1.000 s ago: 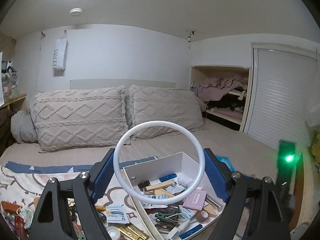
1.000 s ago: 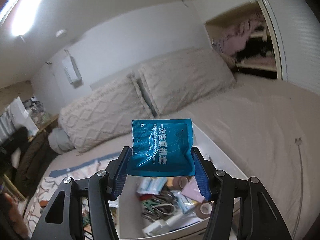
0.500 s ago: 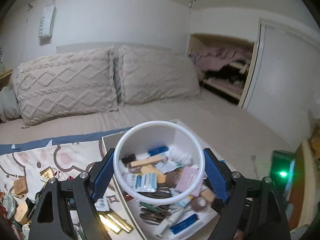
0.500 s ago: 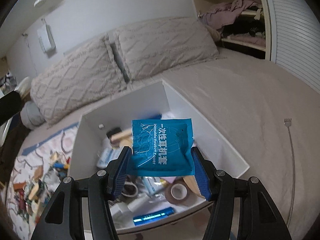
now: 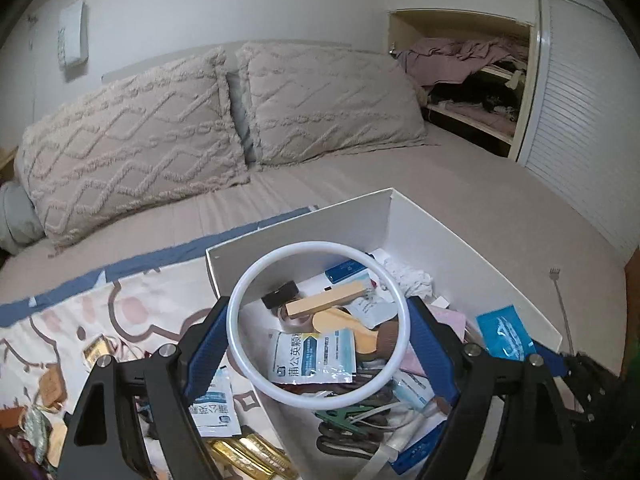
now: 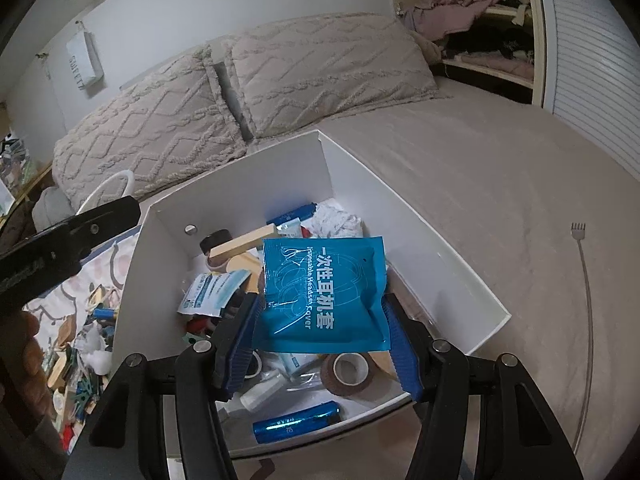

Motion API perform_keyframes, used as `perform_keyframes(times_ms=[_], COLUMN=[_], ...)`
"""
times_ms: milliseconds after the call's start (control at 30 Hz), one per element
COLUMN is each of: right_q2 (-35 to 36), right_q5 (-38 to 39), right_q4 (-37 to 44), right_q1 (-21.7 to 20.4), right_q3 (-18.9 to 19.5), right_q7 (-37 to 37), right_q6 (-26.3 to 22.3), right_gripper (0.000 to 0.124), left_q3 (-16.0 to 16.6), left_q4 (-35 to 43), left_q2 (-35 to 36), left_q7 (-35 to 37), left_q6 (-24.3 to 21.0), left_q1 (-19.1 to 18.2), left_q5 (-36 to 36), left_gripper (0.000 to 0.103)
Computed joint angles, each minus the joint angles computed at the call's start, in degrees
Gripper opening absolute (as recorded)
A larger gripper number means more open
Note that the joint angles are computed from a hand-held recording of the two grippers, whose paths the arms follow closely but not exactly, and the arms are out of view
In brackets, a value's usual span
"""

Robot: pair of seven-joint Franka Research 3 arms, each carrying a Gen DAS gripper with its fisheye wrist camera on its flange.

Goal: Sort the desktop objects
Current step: 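Open the right tool to drop the blue packet into the box while the left tool drops the ring in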

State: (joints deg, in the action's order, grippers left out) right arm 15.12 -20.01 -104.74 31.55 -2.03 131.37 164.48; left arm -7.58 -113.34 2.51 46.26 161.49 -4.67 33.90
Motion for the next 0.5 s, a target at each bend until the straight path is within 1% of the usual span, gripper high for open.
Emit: perform_keyframes(times_ms=[33,100,133,233,367,500], right_q2=[0.0,0.0,0.0,0.0,0.4,0.3], right_q5=[0.5,0.1,-0.1,1.5,1.0,1.6], right_q4=[0.0,0.1,0.1,0.1,0.9,0.6], right_q1=[-0.2,0.1,0.1,-0.8,-0.3,-0.5], right_q3=[0.1,-0.2,-0.2,1.0,0.7,1.0], right_q7=[-0.1,0.7,0.8,-1.5,-1.8,-2.1], right_q6=[-0.2,-0.8,-0.9,-1.3,-2.6,-2.7], right_gripper=[0.061,0.07,0.072,0.073,0.073,0.073], left_q3=[-0.1,-0.2,-0.3,-0.5,-0.7,-0.3], left_q4=[0.3,1.0,1.3,2.5,4.5,6.7], left_q2=[0.5,1.3,1.7,3.1,5.1,7.1], left_q7=[0.9,2.5,3.4,5.7,7.3,7.3], left_q6=[-0.2,-0.3,-0.5,-1.3,-3.1,-4.6], left_q1=[0.1,0.3,0.4,0.5,0.5,0.2], left_q5=[-1.8,-4.6,-6.5,-10.8,-15.1,-15.9], left_gripper=[0.084,0.084,0.084,0.084,0.084,0.084])
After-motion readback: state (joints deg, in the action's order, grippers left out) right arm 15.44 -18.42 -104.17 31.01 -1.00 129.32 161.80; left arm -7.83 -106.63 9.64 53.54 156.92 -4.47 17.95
